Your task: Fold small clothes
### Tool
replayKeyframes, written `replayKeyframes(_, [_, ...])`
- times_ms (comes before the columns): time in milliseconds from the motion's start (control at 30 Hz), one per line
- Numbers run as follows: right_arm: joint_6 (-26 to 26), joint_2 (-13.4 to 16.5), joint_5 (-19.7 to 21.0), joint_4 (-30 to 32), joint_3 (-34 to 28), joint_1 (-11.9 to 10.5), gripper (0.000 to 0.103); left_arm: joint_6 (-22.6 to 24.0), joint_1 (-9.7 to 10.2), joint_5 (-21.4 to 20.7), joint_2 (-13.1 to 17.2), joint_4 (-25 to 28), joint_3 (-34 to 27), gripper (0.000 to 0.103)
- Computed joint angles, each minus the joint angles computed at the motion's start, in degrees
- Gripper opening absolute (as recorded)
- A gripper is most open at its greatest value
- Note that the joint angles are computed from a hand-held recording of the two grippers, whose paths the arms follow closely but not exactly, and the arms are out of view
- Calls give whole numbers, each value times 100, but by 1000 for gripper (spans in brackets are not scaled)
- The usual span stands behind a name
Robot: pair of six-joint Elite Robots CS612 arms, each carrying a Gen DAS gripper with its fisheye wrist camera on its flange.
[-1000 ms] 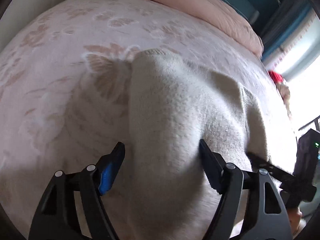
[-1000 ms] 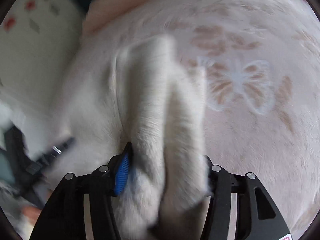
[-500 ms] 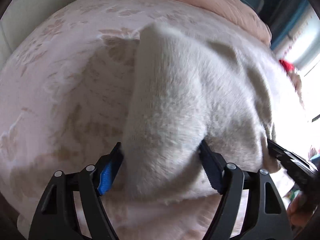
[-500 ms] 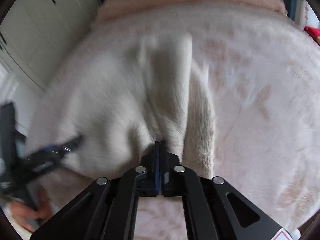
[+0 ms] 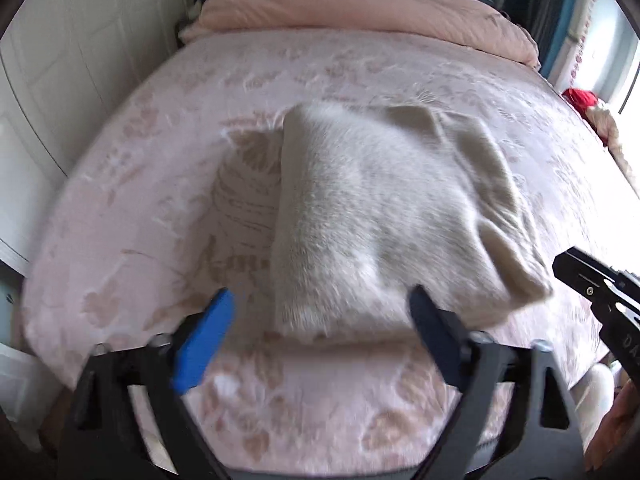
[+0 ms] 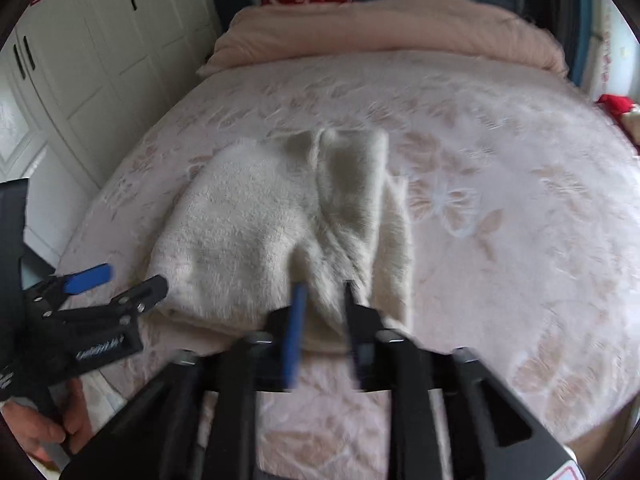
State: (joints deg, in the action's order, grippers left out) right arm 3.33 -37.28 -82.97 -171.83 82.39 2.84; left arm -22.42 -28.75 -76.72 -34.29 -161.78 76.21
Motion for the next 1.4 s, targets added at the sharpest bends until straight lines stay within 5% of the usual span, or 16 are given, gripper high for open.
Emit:
replayKeyframes(167, [334, -318, -297, -622, 734, 39, 52, -31, -183, 117, -308, -272, 507, 98])
replayKeyframes(600, [727, -549, -800, -1412, 1636, 99, 70, -119, -529, 823, -623, -986, 1336, 98])
replayKeyframes(867, [711, -614, -1113, -1808, 1877, 135, 79, -200, -621, 896, -696, -1527, 1619, 98])
replayKeyframes(1400, [744, -534, -1255, -1763, 1850, 253, 86, -213, -729, 1250, -607, -1509, 1675, 98])
